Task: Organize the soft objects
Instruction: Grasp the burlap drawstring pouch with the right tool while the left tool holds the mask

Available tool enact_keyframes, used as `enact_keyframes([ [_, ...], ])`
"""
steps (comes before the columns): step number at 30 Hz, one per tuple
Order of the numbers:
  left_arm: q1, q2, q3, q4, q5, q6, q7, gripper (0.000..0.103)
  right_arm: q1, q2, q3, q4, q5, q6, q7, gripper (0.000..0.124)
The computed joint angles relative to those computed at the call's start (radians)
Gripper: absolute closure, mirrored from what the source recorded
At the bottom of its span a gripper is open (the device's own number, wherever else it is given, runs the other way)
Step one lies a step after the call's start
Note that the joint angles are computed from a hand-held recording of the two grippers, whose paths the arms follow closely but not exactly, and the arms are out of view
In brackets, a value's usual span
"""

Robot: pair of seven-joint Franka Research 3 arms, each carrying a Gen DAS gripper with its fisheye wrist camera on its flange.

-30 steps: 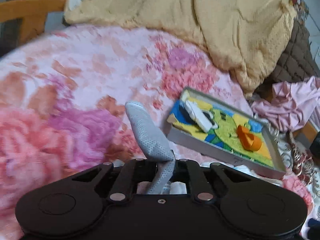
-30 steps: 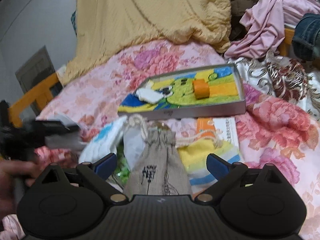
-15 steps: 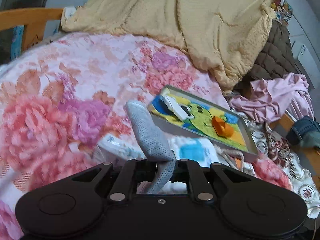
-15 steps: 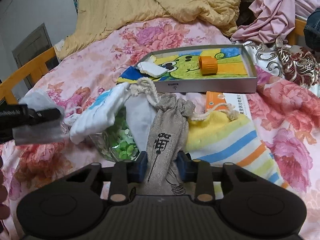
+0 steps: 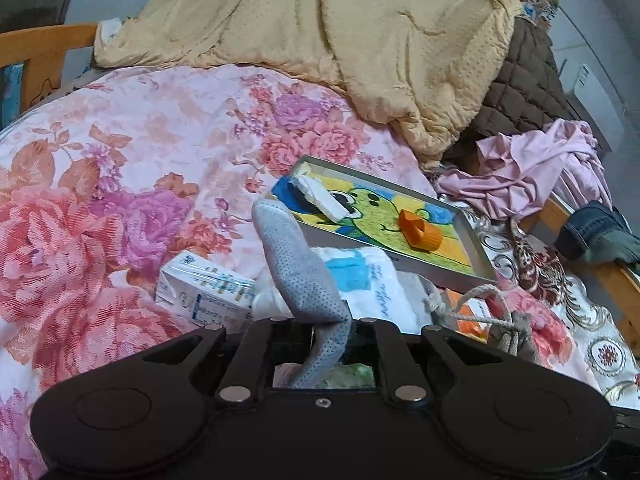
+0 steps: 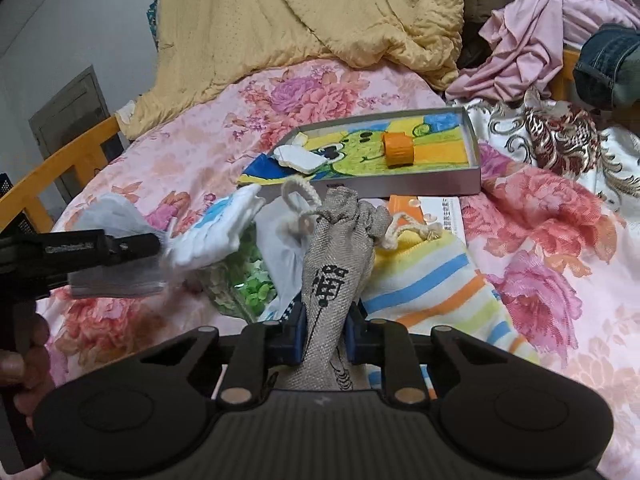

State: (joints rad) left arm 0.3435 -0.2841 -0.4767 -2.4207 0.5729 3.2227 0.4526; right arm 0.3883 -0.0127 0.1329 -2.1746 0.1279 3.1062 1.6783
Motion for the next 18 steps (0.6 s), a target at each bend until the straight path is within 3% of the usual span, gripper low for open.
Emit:
enact_keyframes([
  [4, -0.051, -0.003, 0.026, -0.003, -0.001, 0.003, 0.024, 0.091, 0.016, -0.038, 0.001, -0.035, 0.061, 0.015, -0.074, 0.103],
  [11, -0.094, -0.024, 0.029, -0.014, -0.025, 0.016, 0.068, 0.090, 0.114, -0.112, -0.037, -0.093, 0.314, 0.048, -0.318, 0.103],
  [15, -0.110, -0.032, 0.026, -0.013, -0.044, 0.017, 0.094, 0.090, 0.119, -0.131, -0.033, -0.101, 0.333, 0.086, -0.330, 0.103],
  [18, -0.085, -0.036, -0.004, 0.005, -0.040, 0.008, 0.103, 0.090, 0.088, -0.126, -0.009, -0.087, 0.307, 0.101, -0.302, 0.103],
])
